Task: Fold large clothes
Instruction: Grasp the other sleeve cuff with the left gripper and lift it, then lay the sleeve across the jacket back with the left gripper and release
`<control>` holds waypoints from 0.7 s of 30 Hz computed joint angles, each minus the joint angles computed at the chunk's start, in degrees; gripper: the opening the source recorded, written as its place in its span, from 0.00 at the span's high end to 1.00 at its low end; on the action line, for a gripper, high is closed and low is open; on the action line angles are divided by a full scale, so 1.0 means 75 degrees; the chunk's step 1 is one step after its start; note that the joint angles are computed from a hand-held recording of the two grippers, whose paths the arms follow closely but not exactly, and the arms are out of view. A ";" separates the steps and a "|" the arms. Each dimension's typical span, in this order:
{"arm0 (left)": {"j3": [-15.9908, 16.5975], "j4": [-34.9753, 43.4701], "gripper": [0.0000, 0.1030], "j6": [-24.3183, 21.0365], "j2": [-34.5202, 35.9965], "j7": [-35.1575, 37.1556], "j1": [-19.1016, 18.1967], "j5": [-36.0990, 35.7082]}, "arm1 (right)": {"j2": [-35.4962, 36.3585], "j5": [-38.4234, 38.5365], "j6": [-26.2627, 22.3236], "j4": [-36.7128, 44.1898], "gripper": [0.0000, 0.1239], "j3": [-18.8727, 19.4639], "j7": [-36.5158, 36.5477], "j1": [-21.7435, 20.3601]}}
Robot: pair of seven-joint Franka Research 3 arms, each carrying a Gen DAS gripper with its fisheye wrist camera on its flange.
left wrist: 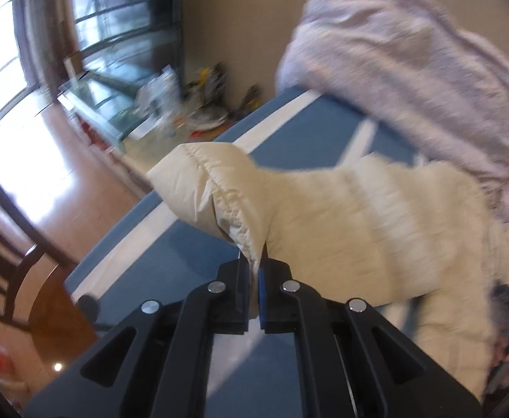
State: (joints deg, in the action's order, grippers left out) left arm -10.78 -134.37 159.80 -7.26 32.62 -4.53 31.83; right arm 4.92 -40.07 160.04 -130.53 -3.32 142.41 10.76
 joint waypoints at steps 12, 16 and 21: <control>-0.0595 0.2623 0.96 0.0509 0.1768 0.1490 -0.1469 -0.1024 | -0.0964 0.0779 0.0558 -0.0763 0.23 0.0258 -0.0965 -0.0452; -0.0819 0.3352 0.96 0.0529 0.2483 0.2167 -0.1874 -0.1567 | -0.1458 0.0524 0.0675 -0.1194 0.23 0.0434 -0.0870 -0.0948; -0.1238 0.4267 0.96 0.0493 0.3405 0.3246 -0.2270 -0.2418 | -0.1996 0.0159 0.0872 -0.1748 0.23 0.0686 -0.0654 -0.1837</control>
